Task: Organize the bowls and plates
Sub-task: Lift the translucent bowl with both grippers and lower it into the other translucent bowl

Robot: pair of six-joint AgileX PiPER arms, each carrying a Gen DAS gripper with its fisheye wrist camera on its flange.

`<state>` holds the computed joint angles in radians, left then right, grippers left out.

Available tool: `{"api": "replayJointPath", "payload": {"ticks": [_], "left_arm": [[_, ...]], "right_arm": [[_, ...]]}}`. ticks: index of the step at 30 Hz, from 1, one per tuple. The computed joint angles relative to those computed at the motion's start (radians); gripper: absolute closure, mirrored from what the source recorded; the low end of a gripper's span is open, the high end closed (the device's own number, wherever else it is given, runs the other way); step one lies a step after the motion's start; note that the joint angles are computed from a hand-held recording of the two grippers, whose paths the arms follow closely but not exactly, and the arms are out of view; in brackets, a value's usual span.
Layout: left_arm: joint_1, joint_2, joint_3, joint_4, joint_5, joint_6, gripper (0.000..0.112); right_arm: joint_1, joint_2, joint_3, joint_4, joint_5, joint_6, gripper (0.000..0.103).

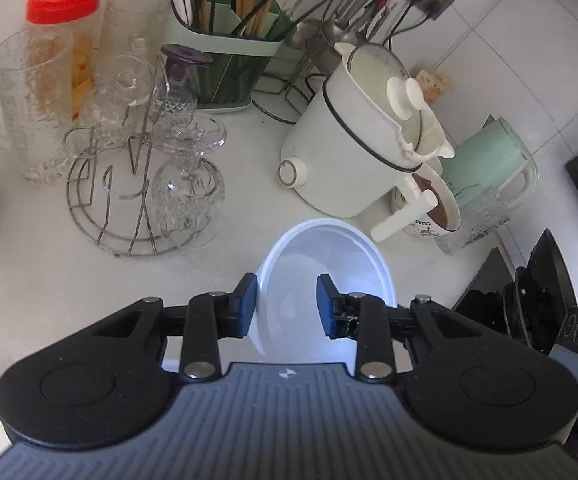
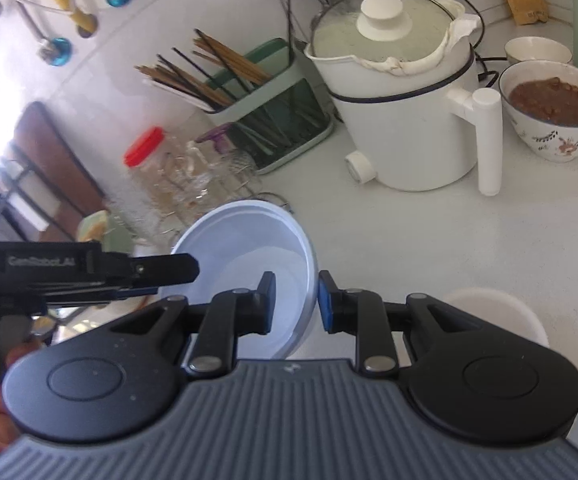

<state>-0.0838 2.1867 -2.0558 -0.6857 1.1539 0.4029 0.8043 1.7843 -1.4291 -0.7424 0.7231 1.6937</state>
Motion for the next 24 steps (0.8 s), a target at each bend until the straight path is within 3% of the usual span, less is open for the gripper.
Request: {"api": "replayJointPath", "payload": {"ticks": [9,15,24], "left_arm": [[0.044,-0.201,0.301,-0.033,-0.091,0.052,0.076],[0.098,-0.272,0.381,-0.053,-0.093,0.064,0.076],[0.166,-0.320,0.439,-0.049,-0.098,0.070,0.076]], "right_arm": [[0.058,-0.047,0.023,0.005,0.008,-0.005,0.078],[0.059,-0.058,0.011,0.038,-0.040,-0.038,0.078],[0.065,0.002,-0.102,0.113,-0.040,-0.145,0.078]]}}
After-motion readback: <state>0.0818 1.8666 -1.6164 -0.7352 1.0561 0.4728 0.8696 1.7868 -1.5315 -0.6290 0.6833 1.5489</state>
